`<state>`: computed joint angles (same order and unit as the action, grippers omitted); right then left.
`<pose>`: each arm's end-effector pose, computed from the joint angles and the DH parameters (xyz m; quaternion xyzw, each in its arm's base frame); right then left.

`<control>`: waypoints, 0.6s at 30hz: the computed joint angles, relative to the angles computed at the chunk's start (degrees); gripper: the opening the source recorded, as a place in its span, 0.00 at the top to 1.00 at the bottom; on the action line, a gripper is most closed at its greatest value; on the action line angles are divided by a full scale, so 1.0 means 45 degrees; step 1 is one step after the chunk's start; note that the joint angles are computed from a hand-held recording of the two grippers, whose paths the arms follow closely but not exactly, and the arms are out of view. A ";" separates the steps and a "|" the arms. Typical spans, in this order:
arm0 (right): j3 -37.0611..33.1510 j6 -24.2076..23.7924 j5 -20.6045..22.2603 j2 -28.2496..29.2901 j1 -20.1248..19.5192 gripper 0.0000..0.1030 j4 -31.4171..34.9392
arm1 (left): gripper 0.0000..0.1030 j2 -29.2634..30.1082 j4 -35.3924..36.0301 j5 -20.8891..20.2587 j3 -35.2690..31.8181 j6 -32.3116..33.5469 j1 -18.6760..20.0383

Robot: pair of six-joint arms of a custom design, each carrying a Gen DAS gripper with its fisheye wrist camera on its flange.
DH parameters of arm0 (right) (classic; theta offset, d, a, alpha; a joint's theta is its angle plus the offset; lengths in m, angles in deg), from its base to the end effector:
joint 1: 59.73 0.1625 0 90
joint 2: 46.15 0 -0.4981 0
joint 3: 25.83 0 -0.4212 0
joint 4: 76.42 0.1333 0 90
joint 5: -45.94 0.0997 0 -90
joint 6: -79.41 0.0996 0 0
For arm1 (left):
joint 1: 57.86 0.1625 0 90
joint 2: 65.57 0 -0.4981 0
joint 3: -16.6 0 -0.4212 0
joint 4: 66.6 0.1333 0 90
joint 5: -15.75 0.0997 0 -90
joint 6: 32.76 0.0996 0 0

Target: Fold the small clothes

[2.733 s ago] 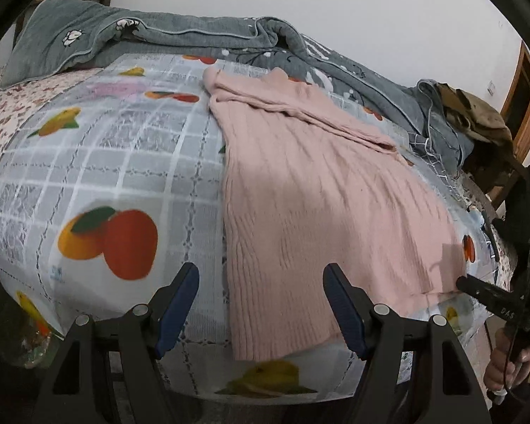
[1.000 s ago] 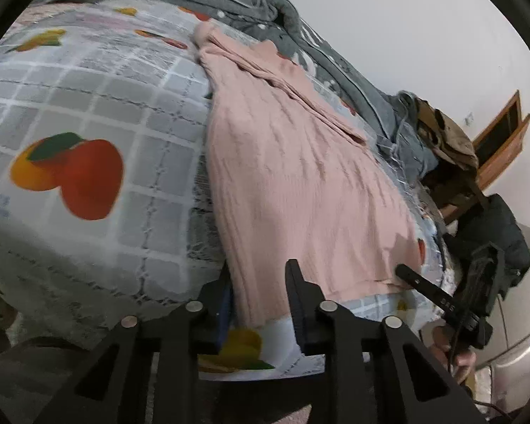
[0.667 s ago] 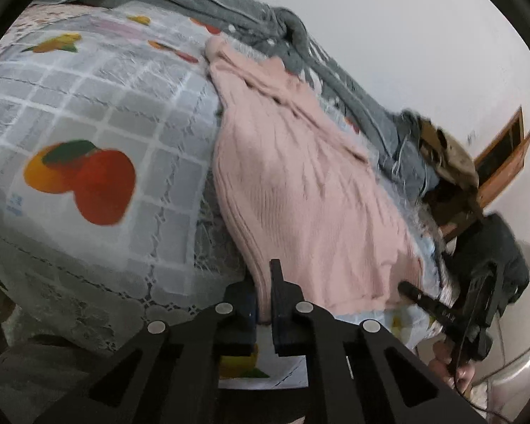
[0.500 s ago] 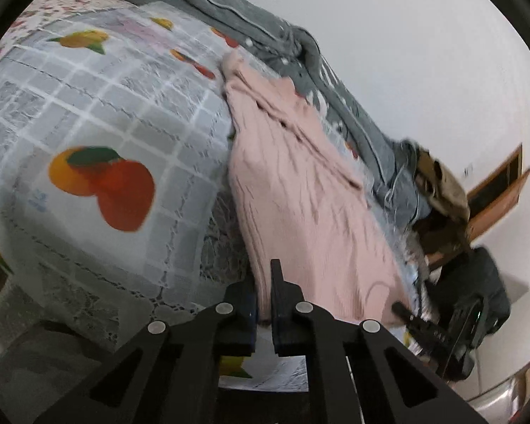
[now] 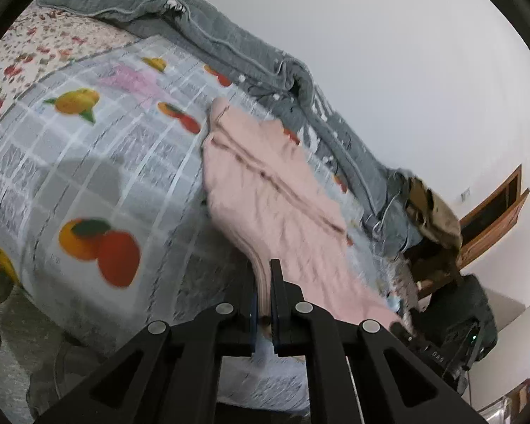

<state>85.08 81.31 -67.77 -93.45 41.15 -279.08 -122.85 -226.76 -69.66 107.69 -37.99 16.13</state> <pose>0.2160 -0.6298 0.1668 -0.0153 -0.8943 0.4245 0.1405 -0.0734 -0.7679 0.3263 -0.0767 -0.9463 0.3133 0.0200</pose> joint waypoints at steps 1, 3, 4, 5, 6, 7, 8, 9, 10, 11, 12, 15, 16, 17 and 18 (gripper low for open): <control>-0.0149 0.0071 0.0048 -0.0031 -0.0011 0.95 0.0133 | 0.94 0.0059 -0.0176 0.0092 -0.0115 0.0168 -0.0082; -0.0508 0.0153 0.0028 -0.0023 -0.0007 0.95 0.0250 | 0.94 0.0155 -0.0168 0.0179 -0.0390 0.0232 -0.0196; -0.0699 0.0173 -0.0029 0.0002 0.0005 0.95 0.0308 | 0.94 0.0245 -0.0087 0.0232 -0.0599 0.0185 -0.0243; -0.0896 0.0178 0.0026 0.0011 0.0002 0.95 0.0371 | 0.94 0.0354 -0.0029 0.0317 -0.0822 0.0165 -0.0294; -0.1099 0.0186 0.0135 0.0023 -0.0010 0.95 0.0428 | 0.94 0.0500 -0.0003 0.0518 -0.1104 0.0194 -0.0386; -0.1266 0.0199 0.0206 0.0038 -0.0020 0.95 0.0493 | 0.94 0.0674 0.0041 0.0784 -0.1420 0.0266 -0.0497; -0.1543 0.0192 0.0267 0.0077 -0.0023 0.95 0.0643 | 0.94 0.0811 0.0084 0.1034 -0.1652 0.0308 -0.0593; -0.1776 0.0184 0.0309 0.0120 -0.0023 0.95 0.0757 | 0.94 0.1021 0.0194 0.1388 -0.2029 0.0378 -0.0709; -0.2038 0.0197 0.0377 0.0165 -0.0034 0.95 0.0887 | 0.94 0.1180 0.0280 0.1575 -0.2326 0.0442 -0.0773; -0.2371 0.0236 0.0462 0.0236 -0.0048 0.95 0.1071 | 0.94 0.1365 0.0367 0.1728 -0.2657 0.0500 -0.0834; -0.2689 0.0257 0.0545 0.0309 -0.0074 0.95 0.1243 | 0.94 0.1586 0.0454 0.1929 -0.3049 0.0571 -0.0893; -0.3636 0.0318 0.0793 0.0585 -0.0174 0.95 0.1628 | 0.94 0.2245 0.0708 0.2482 -0.4176 0.0720 -0.1000; -0.3856 0.0364 0.0900 0.0637 -0.0217 0.95 0.1735 | 0.94 0.2448 0.0843 0.2532 -0.4531 0.0697 -0.0998; -0.4206 0.0461 0.1123 0.0730 -0.0284 0.95 0.1945 | 0.94 0.2734 0.1029 0.2555 -0.5028 0.0609 -0.0978; -0.4499 0.0554 0.1334 0.0812 -0.0355 0.95 0.2137 | 0.94 0.2931 0.1142 0.2550 -0.5363 0.0562 -0.0958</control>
